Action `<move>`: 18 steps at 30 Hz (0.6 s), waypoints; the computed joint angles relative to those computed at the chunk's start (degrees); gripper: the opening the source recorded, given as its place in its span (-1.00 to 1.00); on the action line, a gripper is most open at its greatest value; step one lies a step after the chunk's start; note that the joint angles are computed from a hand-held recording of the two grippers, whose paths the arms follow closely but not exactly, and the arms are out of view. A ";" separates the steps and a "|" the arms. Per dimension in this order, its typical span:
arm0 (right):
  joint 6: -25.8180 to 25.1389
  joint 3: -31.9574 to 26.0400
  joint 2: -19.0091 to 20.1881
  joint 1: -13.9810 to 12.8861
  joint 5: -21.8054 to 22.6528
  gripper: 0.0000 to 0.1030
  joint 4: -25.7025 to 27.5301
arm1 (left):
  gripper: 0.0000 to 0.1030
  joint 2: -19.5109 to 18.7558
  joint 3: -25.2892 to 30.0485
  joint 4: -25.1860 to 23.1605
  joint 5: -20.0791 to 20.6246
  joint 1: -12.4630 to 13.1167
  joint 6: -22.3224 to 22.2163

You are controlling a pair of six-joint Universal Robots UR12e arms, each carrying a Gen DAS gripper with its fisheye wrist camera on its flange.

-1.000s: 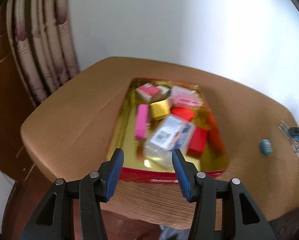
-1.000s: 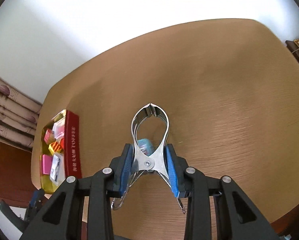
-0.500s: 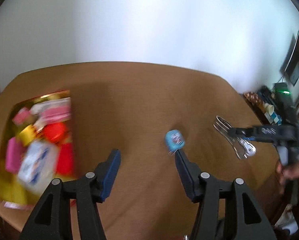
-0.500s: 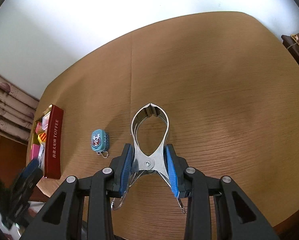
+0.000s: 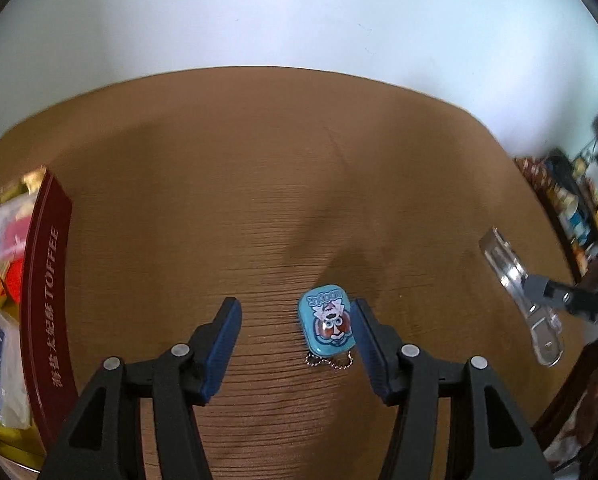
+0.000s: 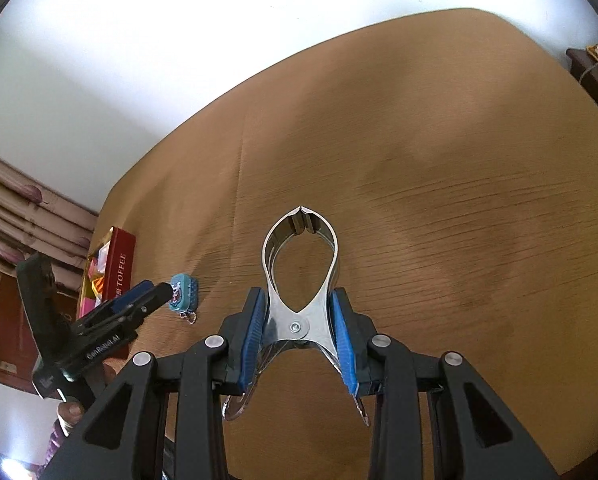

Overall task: Organize rigid objects
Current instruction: 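Grasp the blue keychain tin with the left gripper and lift it toward the tin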

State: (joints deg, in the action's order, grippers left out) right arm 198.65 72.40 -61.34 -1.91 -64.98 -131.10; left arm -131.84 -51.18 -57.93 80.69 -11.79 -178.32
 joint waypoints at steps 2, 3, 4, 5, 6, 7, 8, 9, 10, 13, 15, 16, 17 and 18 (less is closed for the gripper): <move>0.07 0.22 0.16 -0.10 0.60 -0.40 -0.40 | 0.12 -0.53 0.98 -0.87 0.06 -0.30 0.47; 0.05 0.34 0.16 -0.20 0.83 -0.40 -0.52 | 0.12 -0.68 1.29 -1.32 0.04 -0.50 0.54; 0.08 0.48 0.09 -0.30 1.05 -0.40 -0.56 | 0.12 -1.15 2.06 -2.07 -0.04 -0.56 0.79; 0.07 0.55 0.12 -0.35 1.33 -0.40 -0.59 | 0.12 -1.43 2.49 -2.50 0.11 -0.68 1.05; -0.02 0.61 0.13 -0.43 1.56 -0.40 -0.61 | 0.12 -1.52 2.58 -2.61 0.49 -0.82 1.09; -0.16 0.66 0.13 -0.51 1.74 -0.40 -0.63 | 0.12 -1.93 3.16 -2.93 1.03 -0.88 1.05; -0.33 0.73 0.12 -0.72 2.06 -0.40 -0.60 | 0.12 -2.39 3.79 -3.15 1.37 -0.99 1.00; -0.17 0.85 0.11 -0.84 2.40 -0.40 -0.72 | 0.12 -2.62 4.04 -3.15 1.22 -1.02 1.18; -0.10 0.92 0.11 -0.95 2.70 -0.40 -0.73 | 0.12 -3.08 4.65 -3.41 1.15 -1.25 1.19; -0.10 1.22 0.05 -1.48 3.59 -0.40 -0.81 | 0.12 -3.75 5.45 -3.94 1.88 -1.51 1.95; -0.02 1.35 0.06 -1.77 4.35 -0.40 -0.80 | -0.11 -4.09 5.51 -2.78 3.77 -2.06 2.91; -0.01 1.40 0.06 -1.92 4.61 -0.40 -0.81 | -0.21 -4.02 5.08 -1.61 4.64 -2.27 3.66; 0.04 1.46 0.05 -1.96 4.66 -0.40 -0.90 | -0.38 -3.31 3.74 -0.48 4.33 -2.25 3.64; -0.29 1.44 0.08 -2.19 4.91 -0.40 -0.79 | -0.39 -3.21 3.52 -0.22 3.76 -2.07 3.28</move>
